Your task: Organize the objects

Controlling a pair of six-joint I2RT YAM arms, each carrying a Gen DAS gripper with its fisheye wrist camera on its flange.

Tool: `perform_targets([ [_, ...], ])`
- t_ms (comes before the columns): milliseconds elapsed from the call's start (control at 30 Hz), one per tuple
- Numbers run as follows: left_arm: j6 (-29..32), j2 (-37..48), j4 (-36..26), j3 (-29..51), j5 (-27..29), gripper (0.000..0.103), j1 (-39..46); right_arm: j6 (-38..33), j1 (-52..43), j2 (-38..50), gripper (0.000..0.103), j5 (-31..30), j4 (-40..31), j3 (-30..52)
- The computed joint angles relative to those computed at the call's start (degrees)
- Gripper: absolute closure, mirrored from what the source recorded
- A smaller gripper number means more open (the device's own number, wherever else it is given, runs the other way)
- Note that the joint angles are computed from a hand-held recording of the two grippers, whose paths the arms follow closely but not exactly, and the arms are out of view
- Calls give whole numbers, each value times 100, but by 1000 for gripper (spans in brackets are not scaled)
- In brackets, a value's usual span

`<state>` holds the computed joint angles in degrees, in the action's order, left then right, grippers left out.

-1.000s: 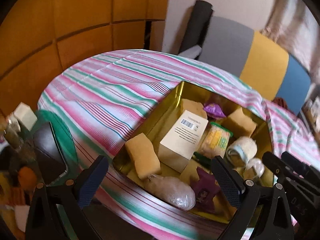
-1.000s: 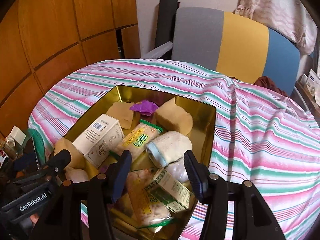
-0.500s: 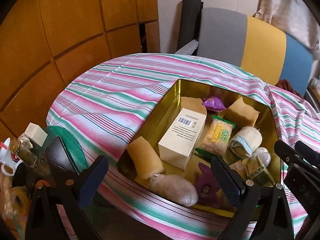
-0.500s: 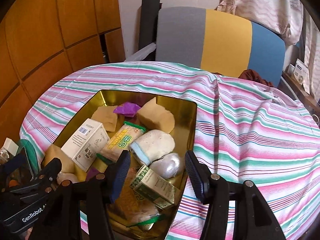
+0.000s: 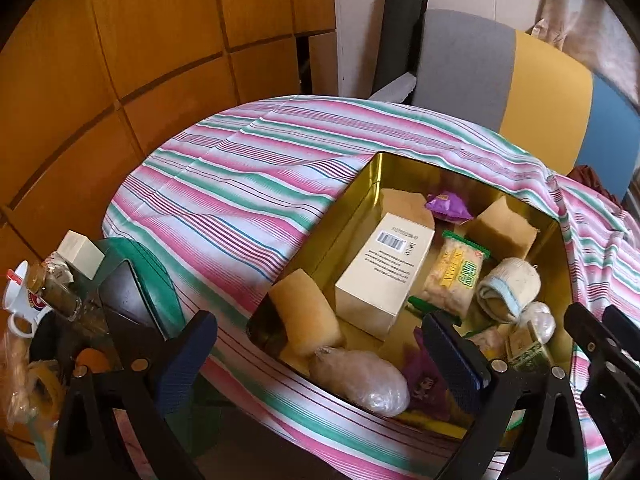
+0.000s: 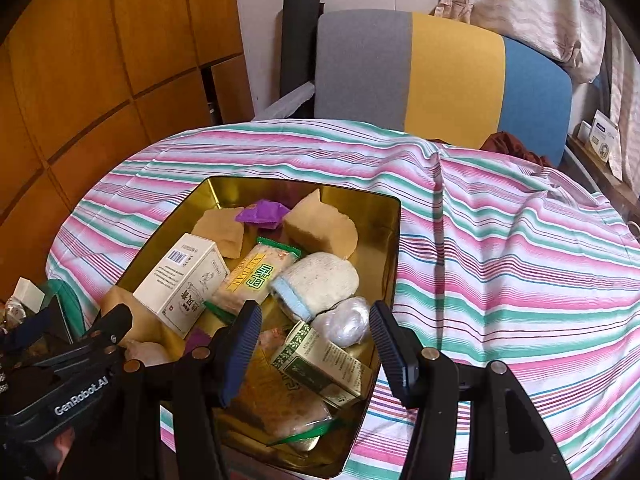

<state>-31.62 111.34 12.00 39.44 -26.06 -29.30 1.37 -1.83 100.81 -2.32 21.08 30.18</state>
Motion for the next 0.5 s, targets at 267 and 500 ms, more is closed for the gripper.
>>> perform_targets([
  [267,182,1,-2,43,-60,0,-135,35,-33,60,46,25,22,19],
  [500,128,65,-91,114,111,0,-154,70,-74,51,46,82,95,-8],
])
